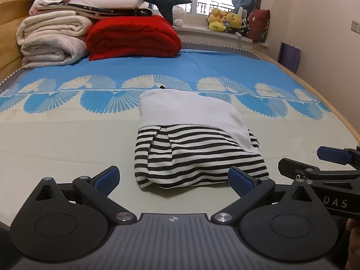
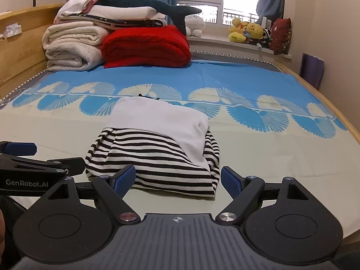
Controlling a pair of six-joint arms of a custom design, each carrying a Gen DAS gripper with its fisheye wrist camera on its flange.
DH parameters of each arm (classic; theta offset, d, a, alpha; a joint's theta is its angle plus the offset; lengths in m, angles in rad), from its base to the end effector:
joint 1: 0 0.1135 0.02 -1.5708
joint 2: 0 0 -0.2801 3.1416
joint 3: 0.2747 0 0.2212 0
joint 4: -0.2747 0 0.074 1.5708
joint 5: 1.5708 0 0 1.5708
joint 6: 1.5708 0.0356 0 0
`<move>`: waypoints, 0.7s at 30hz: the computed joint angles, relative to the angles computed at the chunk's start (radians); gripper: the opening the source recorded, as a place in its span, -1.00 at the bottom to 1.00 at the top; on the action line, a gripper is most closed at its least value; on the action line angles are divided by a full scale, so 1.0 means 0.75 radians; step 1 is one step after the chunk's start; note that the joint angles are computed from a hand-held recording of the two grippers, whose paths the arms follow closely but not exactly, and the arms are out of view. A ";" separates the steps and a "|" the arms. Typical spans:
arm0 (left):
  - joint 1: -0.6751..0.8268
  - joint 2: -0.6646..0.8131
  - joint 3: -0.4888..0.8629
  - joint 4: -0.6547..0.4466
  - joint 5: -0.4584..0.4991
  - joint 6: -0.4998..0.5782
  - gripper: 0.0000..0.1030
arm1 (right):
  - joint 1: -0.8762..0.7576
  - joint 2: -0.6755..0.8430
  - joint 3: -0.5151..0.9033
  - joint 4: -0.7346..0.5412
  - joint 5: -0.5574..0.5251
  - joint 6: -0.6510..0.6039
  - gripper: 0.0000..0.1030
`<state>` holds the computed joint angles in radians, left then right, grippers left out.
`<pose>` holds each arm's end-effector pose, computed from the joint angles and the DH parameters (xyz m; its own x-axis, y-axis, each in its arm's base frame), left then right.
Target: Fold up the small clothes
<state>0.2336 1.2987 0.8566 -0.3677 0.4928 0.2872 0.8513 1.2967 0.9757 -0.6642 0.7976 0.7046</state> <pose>0.2330 0.0381 0.2701 -0.6435 0.1034 -0.7584 0.3084 0.9419 -0.1332 0.1640 0.1485 0.2905 -0.5898 0.0133 -0.8074 0.1541 0.9833 -0.0964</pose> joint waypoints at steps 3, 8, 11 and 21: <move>0.003 0.016 0.004 0.004 0.003 -0.005 0.99 | -0.019 0.014 0.000 0.022 -0.019 -0.005 0.63; 0.006 0.040 0.019 -0.009 -0.001 -0.012 0.99 | -0.026 0.035 -0.001 0.042 -0.023 -0.014 0.62; 0.009 0.048 0.027 -0.020 -0.002 -0.016 0.99 | -0.027 0.033 0.000 0.040 -0.025 -0.015 0.62; 0.003 0.045 0.022 -0.021 0.011 -0.011 0.99 | -0.030 0.052 0.005 0.039 -0.021 0.000 0.62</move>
